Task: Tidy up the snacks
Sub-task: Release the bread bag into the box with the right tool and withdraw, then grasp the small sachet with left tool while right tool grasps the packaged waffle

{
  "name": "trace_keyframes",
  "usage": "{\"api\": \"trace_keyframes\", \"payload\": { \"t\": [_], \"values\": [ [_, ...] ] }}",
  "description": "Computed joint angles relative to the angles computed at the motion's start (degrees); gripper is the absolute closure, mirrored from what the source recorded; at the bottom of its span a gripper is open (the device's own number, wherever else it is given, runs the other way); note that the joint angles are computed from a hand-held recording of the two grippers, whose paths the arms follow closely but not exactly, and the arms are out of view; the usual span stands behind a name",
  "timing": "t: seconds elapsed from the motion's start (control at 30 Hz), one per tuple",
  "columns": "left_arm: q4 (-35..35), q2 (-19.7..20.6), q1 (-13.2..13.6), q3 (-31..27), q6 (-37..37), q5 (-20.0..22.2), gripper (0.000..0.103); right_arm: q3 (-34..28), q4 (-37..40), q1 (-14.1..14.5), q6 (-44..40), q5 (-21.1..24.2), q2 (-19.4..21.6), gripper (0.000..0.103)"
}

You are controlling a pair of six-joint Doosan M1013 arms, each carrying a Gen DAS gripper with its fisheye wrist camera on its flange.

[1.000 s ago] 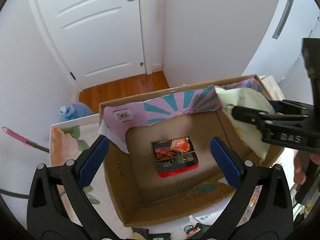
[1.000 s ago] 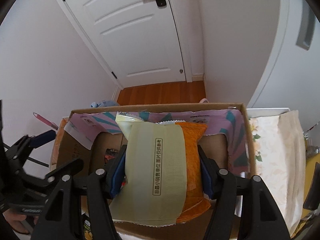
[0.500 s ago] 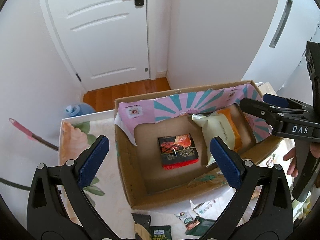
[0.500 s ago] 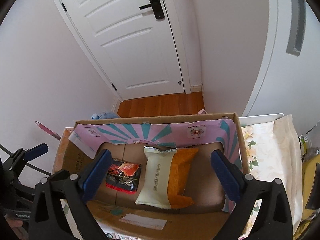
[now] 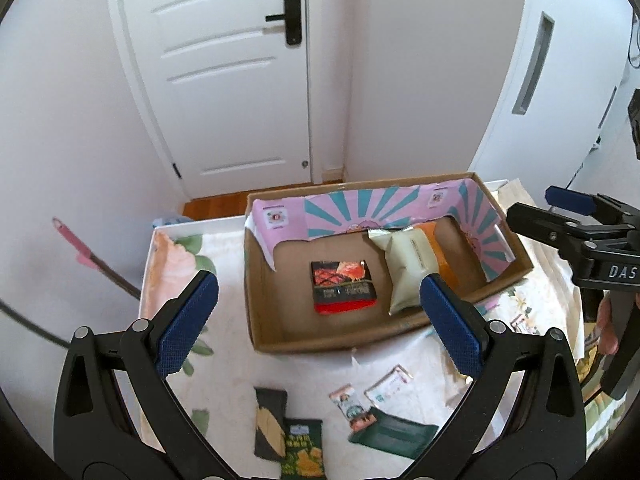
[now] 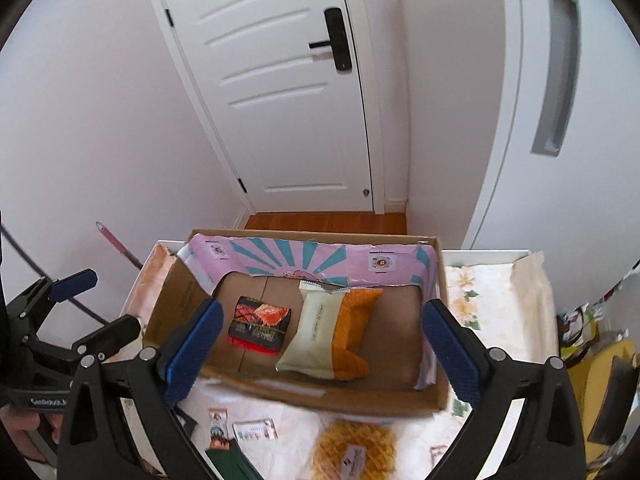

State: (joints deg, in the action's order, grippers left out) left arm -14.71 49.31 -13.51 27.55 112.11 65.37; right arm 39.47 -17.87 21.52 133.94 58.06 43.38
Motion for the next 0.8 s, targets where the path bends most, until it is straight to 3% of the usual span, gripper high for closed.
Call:
{"api": "trace_keyframes", "payload": {
  "t": [0.17,0.4,0.53,0.6,0.8],
  "values": [
    [-0.13,-6.19,0.05,11.35,0.83,-7.02,0.002,5.71,-2.68,1.23,0.96,-2.27,-3.65,0.004],
    [-1.85,-11.28,0.36,20.9,3.82,-11.04,0.003,12.3,-6.89,3.04,4.5,-3.62,-7.52,0.004],
    [-4.3,-12.33,0.7,23.42,8.35,-10.92,0.003,14.96,-11.01,4.42,8.61,-2.69,-8.86,0.004],
    [-5.82,-12.18,0.89,23.71,11.4,-10.21,0.003,15.43,-14.29,5.4,11.47,0.06,-8.97,0.004],
    [-9.06,-10.25,1.41,21.9,21.52,-5.15,0.003,17.49,-12.24,6.27,14.72,2.86,-9.22,0.004]
  ]
}}
